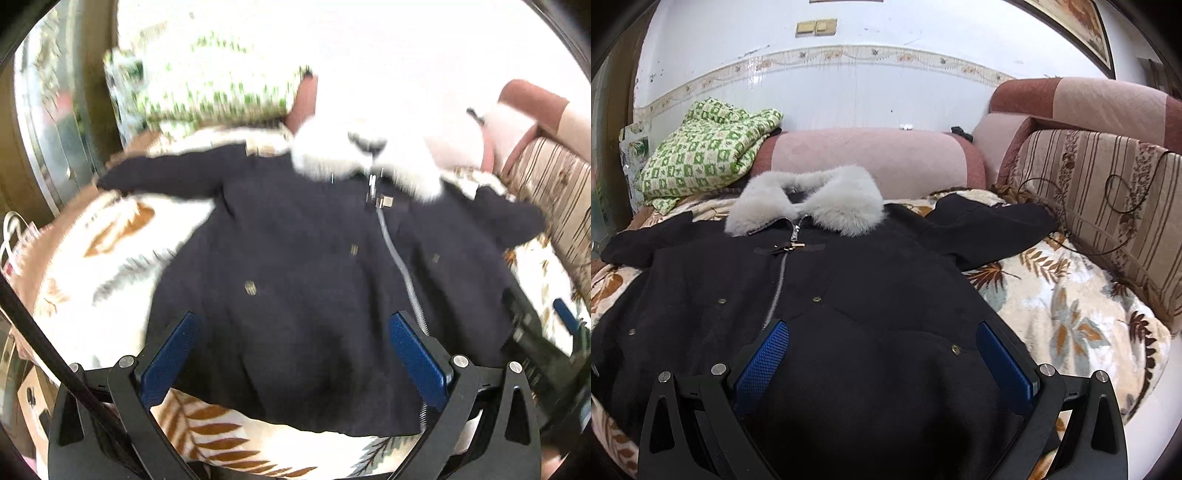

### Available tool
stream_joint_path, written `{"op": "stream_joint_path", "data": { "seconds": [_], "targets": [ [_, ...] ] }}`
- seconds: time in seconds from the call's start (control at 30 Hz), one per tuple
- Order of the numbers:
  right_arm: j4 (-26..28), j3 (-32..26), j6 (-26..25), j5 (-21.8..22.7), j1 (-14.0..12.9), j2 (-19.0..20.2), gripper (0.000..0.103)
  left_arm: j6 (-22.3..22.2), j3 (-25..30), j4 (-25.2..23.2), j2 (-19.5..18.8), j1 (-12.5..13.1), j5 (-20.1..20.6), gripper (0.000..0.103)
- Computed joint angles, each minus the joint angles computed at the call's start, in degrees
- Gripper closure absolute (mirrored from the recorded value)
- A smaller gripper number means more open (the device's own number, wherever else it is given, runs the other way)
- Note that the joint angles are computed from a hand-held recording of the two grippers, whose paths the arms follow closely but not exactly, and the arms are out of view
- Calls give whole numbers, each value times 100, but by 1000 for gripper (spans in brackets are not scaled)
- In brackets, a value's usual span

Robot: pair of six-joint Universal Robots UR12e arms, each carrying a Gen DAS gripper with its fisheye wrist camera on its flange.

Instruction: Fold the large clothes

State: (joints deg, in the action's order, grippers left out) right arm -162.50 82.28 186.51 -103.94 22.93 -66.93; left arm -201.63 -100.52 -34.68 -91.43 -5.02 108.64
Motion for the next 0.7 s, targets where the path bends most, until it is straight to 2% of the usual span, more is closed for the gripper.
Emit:
{"op": "stream_joint_path", "data": {
  "seconds": [0.13, 0.23, 0.37, 0.53, 0.7],
  "targets": [
    [-101, 189, -94, -88, 63, -221, 1, 191, -129, 590, 216, -137, 293, 0],
    [-215, 258, -161, -179, 103, -361, 1, 304, -233, 864, 385, -205, 337, 0],
    [-415, 331, -195, -142, 123, -542, 0, 358, -302, 939, 525, -307, 374, 0],
    [-560, 410, -309, -67, 146, -718, 1, 394, -331, 884, 601, -523, 621, 0],
    [-787, 548, -333, -65, 123, -875, 0, 389, -373, 1031, 654, -666, 635, 0]
  ]
}}
